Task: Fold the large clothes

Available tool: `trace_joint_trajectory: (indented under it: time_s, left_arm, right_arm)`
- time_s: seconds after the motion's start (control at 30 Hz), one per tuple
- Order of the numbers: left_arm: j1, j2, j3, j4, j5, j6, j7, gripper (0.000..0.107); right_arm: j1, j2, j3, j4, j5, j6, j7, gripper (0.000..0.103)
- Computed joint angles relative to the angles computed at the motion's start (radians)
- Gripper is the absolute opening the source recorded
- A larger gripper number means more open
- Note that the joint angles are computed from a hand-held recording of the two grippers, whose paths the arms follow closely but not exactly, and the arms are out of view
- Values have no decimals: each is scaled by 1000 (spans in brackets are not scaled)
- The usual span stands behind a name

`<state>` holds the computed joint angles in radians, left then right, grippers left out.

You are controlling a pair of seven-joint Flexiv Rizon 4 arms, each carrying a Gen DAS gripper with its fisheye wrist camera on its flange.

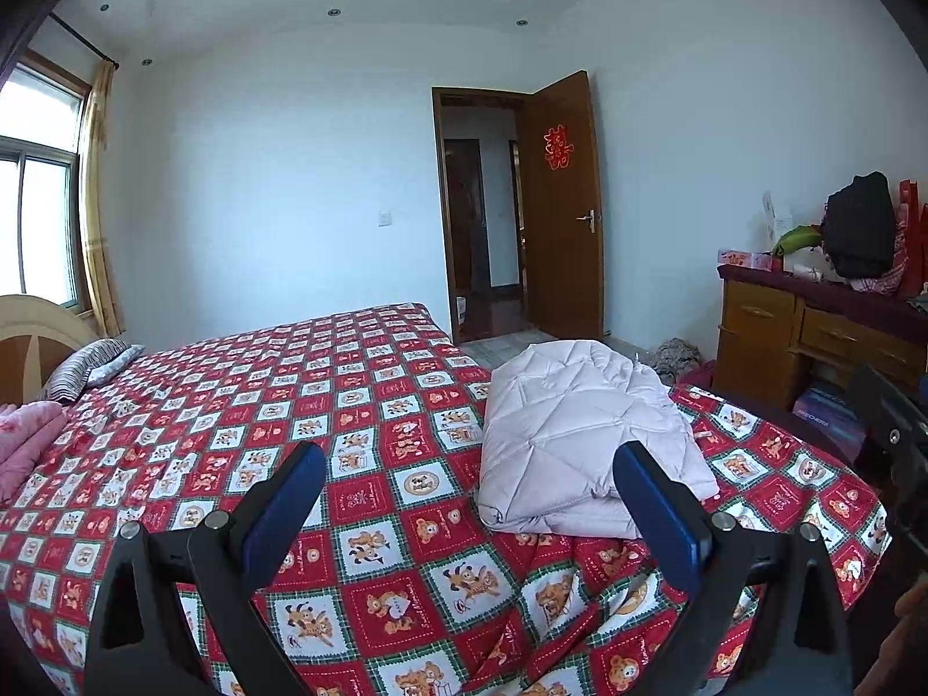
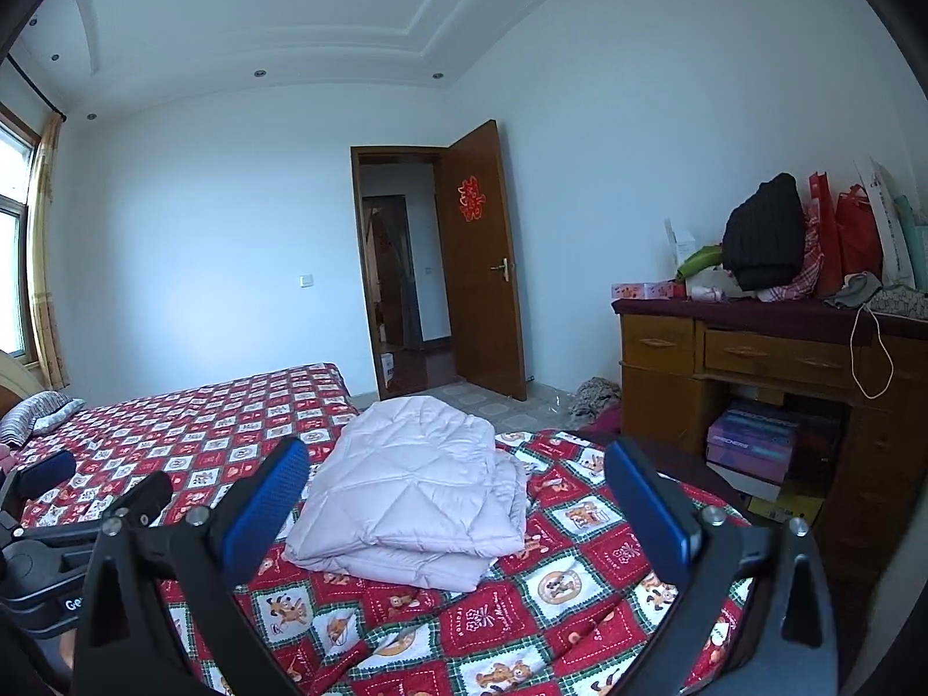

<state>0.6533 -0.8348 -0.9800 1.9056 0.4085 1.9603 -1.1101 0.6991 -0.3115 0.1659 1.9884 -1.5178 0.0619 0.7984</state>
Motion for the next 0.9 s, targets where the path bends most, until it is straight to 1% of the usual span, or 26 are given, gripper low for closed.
trace_joint_trajectory:
  time_s: [0.4, 0.9]
  left_arm:
    - [-1, 0, -1, -4, -6, -6, 2, 100]
    - [-4, 2, 4, -1, -9, -3, 8, 100]
  right_arm:
    - [-20, 8, -1, 9, 3, 44, 9, 103]
    - [-18, 8, 0, 5, 1, 44, 11, 103]
